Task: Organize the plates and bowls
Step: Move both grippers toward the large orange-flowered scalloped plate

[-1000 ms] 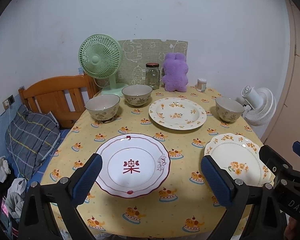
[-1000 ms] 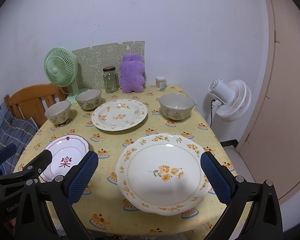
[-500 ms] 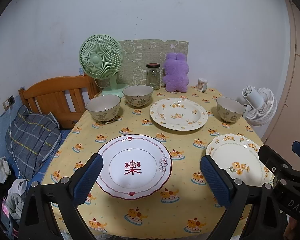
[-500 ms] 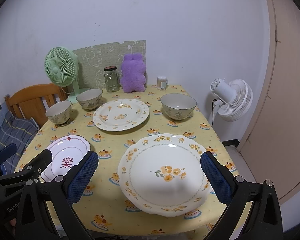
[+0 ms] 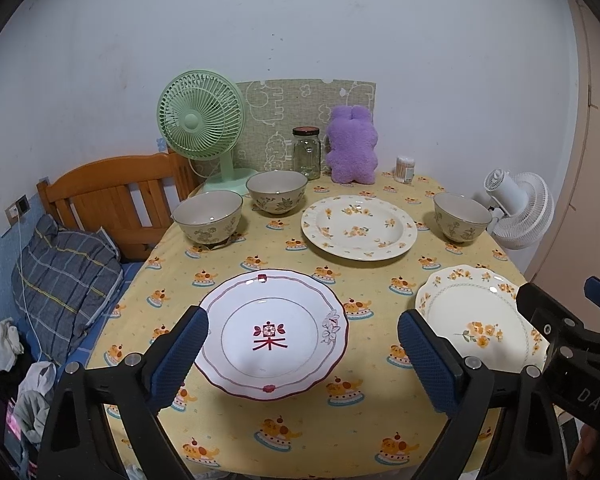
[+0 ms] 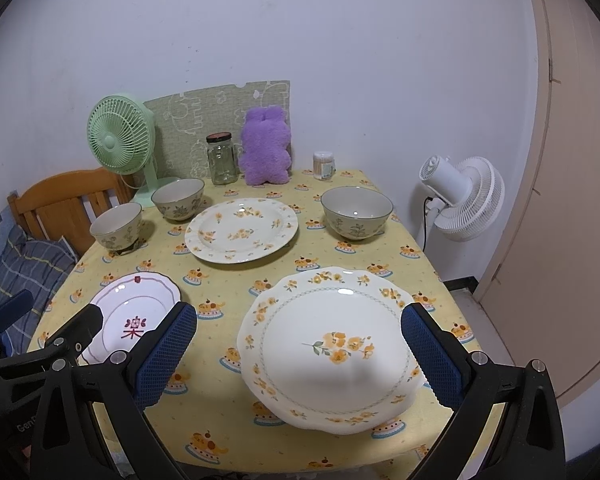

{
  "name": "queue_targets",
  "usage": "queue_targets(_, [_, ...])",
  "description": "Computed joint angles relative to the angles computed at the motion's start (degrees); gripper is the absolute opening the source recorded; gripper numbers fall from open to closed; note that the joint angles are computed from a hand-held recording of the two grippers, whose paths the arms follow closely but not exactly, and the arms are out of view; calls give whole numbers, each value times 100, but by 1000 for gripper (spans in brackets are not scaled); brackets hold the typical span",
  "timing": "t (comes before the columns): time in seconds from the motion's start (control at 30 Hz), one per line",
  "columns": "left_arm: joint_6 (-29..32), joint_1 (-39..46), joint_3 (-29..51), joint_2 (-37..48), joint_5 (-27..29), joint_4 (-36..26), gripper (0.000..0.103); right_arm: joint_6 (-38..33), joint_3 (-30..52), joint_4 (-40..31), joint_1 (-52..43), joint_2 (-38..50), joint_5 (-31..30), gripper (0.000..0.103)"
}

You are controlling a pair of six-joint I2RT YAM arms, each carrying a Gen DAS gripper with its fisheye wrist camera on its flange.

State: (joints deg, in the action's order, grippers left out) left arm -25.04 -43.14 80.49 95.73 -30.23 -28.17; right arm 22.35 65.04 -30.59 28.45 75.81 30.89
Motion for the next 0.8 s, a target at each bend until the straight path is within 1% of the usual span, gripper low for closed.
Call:
queue_targets(0.33, [262,223,-145,-10,294,281,95,172,370,-227,160,360,289,103])
queue_targets(0.47, [456,383,-95,35,557,357,92,288,648,-380,200,618,391,103])
queue_targets(0.63, [733,590,149,144,951,273,91,609,1084,-770,248,917,518,102])
queue_targets(0.73, [754,687,290,265,1238,242,90,806,1290,-982,273,1047,623,102])
queue_targets(0.8, [761,708,491,424,1379,102,89,871,1377,-1072,252,1127,684,102])
